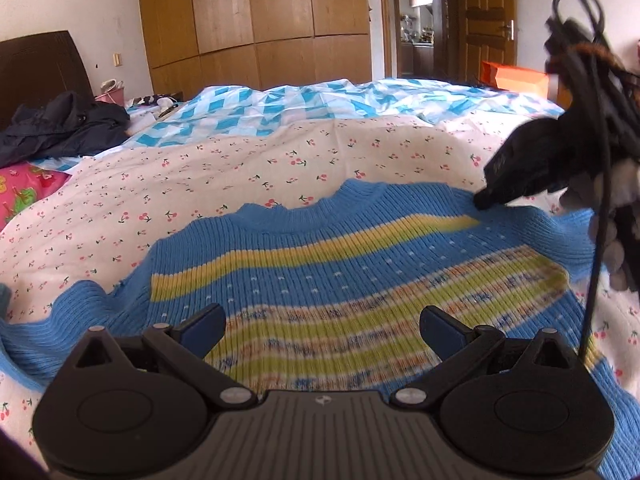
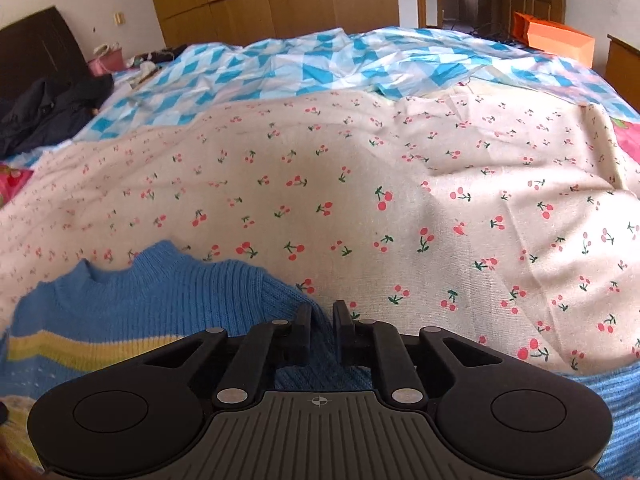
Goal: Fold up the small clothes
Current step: 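Move the right tool to the sweater's sleeve cuff and grasp it, then lift the sleeve with the right tool and lay it across the sweater body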
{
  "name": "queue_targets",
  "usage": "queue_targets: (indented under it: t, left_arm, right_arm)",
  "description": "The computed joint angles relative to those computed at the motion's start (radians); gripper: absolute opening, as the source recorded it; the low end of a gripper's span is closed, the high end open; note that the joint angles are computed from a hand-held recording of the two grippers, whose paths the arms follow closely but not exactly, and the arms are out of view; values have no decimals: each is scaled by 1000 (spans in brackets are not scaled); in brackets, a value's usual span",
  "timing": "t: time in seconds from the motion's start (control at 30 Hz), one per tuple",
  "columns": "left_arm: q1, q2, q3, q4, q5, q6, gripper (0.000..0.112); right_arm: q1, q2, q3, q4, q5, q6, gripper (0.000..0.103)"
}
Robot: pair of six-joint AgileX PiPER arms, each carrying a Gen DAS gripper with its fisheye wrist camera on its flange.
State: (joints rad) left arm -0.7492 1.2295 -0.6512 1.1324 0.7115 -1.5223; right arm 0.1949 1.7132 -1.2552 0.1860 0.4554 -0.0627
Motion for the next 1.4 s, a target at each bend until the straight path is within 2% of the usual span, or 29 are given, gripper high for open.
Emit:
queue_targets:
  t: [0.1,0.17,0.3,0.37,0.43,0.5,0.6,0.7,0.8,0.9,0.97,1.03,1.1,1.2,1.3,1.4]
  left_arm:
    - [-41,-17,-10,-11,40,2,103]
    - [-75,-21,-22,-14,73,-1,103]
    - [-132,-15,-50,-23,108,6,103]
    - [-173,-1,-69,-26,133,3,103]
    - [-212,19,-92,-34,151,4,103]
    - [-243,41,-118,-43,164,14,103]
    - [-287,72,-157,-60,183,31,103]
    - [-332,100,-192,-68,216,53,103]
    - [-360,111,-213,-84,237,75,103]
    - [-376,115,-222,-95,251,80,103]
    - [-388,121,-227,-102,260,77,103]
    - [-397,118,-227,-108,260,74,103]
    - [-406,113,-224,-108,262,70,103]
    - [-427,99,-218,-96,278,60,103]
    - [-436,63,-195,-84,288,38,103]
    - [-426,11,-159,-93,290,24,103]
  right_arm:
    - [-45,-111,97,78,-43,-77,13]
    - [-121,-209,184,213,-45,-193,15]
    - [-364,-389,345,411,20,-371,18]
    - [-510,-440,402,482,57,-439,19]
    - [-661,-453,436,572,109,-513,19]
    - [-801,-424,444,679,184,-580,28]
    - [-925,-362,448,827,256,-656,38]
    - [-943,-304,448,952,250,-687,48]
    - [-922,-252,456,1068,208,-690,49]
    - [-922,-242,495,1179,173,-762,49]
    - [-931,-240,511,1230,174,-777,48]
    - [-945,-229,513,1264,191,-767,40]
    - [-945,-210,494,1257,194,-737,21]
    - [-932,-207,468,1234,206,-717,13]
    - [-902,-279,466,1218,199,-713,8]
    - [-852,-358,439,1222,246,-695,8]
